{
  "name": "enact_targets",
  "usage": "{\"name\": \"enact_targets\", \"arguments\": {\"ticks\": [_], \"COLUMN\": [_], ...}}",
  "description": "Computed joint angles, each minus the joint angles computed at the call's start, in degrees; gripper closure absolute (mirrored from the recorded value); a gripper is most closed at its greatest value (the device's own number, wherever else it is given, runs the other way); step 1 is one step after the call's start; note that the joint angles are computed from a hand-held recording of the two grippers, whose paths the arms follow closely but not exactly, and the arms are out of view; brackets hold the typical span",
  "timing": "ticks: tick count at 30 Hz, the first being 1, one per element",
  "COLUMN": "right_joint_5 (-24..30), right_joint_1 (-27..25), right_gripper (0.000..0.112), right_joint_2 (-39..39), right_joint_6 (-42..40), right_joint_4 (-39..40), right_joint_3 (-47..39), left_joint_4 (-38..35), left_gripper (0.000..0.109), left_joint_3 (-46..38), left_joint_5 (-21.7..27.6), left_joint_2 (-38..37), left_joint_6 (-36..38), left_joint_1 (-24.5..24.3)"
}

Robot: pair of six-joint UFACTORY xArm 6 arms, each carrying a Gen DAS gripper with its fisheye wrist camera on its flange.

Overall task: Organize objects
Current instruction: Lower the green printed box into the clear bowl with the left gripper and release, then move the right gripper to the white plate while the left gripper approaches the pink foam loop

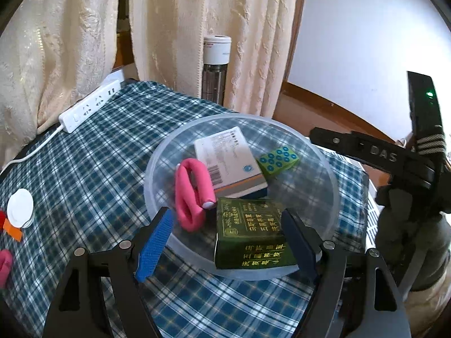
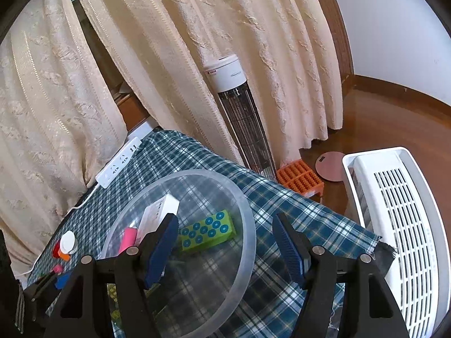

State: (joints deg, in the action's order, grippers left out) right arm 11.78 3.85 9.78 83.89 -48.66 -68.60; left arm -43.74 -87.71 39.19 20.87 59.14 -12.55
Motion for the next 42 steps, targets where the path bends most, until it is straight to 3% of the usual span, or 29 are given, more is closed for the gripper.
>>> {"name": "enact_targets", "arguments": {"ticks": [6,20,34,42], "right_joint_5": [0.0,0.5,0.8,1.8], "right_joint_1": [0.2,2.2,7.5,11.6], "right_gripper": [0.040,0.040,0.039,0.039], "right_joint_2": [-0.2,0.1,4.9,10.3], "right_joint_6": [-0.2,-1.9,-11.9,-21.8], "right_joint_4": [0.4,1.7,10.1,18.6], "right_joint_3": [0.2,-0.8,-7.0,-13.9], "left_joint_4": [7.4,4.5,6.5,6.5], "left_gripper": [0.029,0.029,0.028,0.029], "left_joint_3": [-2.0,-1.7,-2.2,-3.3], "left_joint_5": [-5.6,-2.0,-2.8,-3.3], "left_joint_2": [3.6,1.9,1.4,2.3], "left_joint_6": [-7.8,-7.0,-12.4,-13.7], "left_joint_1": [-0.6,1.5,6.3,10.8]}}
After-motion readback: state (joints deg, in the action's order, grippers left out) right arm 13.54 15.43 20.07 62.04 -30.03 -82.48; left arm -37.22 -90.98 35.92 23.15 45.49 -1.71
